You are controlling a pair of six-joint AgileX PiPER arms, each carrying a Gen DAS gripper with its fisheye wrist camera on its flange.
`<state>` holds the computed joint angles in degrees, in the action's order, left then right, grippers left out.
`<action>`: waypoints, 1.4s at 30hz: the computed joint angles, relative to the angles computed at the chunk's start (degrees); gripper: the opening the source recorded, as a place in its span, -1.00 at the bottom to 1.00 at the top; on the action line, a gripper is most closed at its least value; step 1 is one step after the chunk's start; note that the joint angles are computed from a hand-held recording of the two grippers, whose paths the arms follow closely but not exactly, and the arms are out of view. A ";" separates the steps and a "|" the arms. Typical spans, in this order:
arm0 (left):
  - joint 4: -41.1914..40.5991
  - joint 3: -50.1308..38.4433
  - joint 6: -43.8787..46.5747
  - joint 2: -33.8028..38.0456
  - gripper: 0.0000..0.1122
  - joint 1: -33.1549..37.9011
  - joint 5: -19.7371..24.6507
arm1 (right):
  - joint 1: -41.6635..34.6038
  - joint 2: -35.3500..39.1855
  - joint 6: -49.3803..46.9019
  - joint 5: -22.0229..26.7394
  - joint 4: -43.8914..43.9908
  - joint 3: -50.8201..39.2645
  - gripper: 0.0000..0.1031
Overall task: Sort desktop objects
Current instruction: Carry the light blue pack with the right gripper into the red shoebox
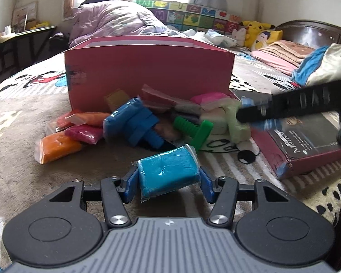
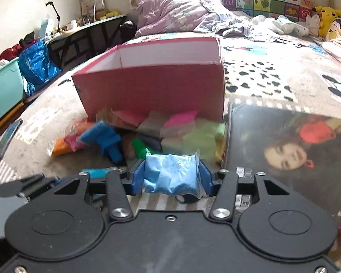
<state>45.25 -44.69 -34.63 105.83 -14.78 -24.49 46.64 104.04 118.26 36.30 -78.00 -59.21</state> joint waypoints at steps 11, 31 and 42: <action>2.31 -0.45 -1.40 0.45 -0.03 -0.36 -0.51 | -4.43 -2.65 -10.62 -0.80 -0.47 -6.51 -0.03; 3.35 -1.48 -1.67 1.53 -0.03 -1.19 -0.91 | -18.39 12.29 -52.45 -7.55 29.69 -37.63 -0.03; 6.26 -1.92 -4.81 1.63 -0.03 -0.48 -1.52 | -23.49 30.78 -80.39 8.93 57.34 -68.74 -0.03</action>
